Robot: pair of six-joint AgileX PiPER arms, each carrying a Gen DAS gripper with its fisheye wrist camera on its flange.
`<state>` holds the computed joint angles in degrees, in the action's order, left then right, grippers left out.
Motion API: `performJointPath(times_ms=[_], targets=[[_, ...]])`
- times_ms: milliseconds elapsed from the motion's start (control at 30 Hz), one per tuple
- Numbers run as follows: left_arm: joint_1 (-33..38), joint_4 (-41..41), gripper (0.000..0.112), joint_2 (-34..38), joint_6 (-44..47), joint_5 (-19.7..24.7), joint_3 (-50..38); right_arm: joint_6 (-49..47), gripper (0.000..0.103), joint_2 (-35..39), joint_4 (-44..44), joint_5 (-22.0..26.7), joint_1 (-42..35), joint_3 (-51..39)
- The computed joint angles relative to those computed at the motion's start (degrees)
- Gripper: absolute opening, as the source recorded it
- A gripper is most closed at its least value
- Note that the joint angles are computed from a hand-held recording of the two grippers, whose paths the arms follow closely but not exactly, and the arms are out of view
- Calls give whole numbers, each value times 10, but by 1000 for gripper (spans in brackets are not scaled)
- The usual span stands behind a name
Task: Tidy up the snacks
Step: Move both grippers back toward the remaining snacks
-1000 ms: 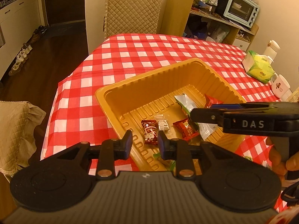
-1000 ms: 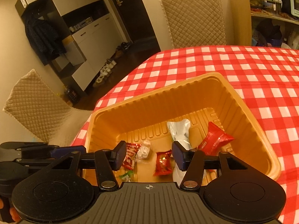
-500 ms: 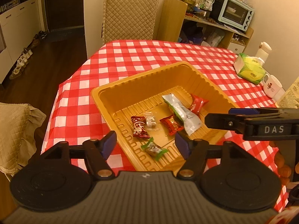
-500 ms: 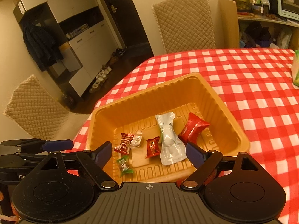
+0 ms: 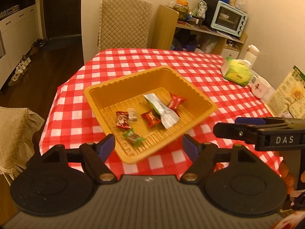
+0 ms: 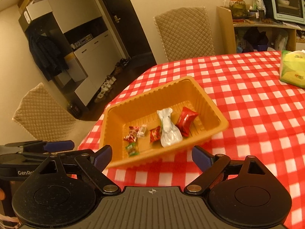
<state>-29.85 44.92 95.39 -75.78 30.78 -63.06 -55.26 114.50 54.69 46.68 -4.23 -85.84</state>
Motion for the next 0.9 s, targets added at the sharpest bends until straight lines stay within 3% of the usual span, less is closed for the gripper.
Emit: performJointPath(times_ms=[400,900], targets=[[-124,26,76,-17,-101,77,19,-109,90,-105,25,48,-92,150],[-227,20,75,23,-159,127,-16,-172,90,-149,-21,99,-203,222]])
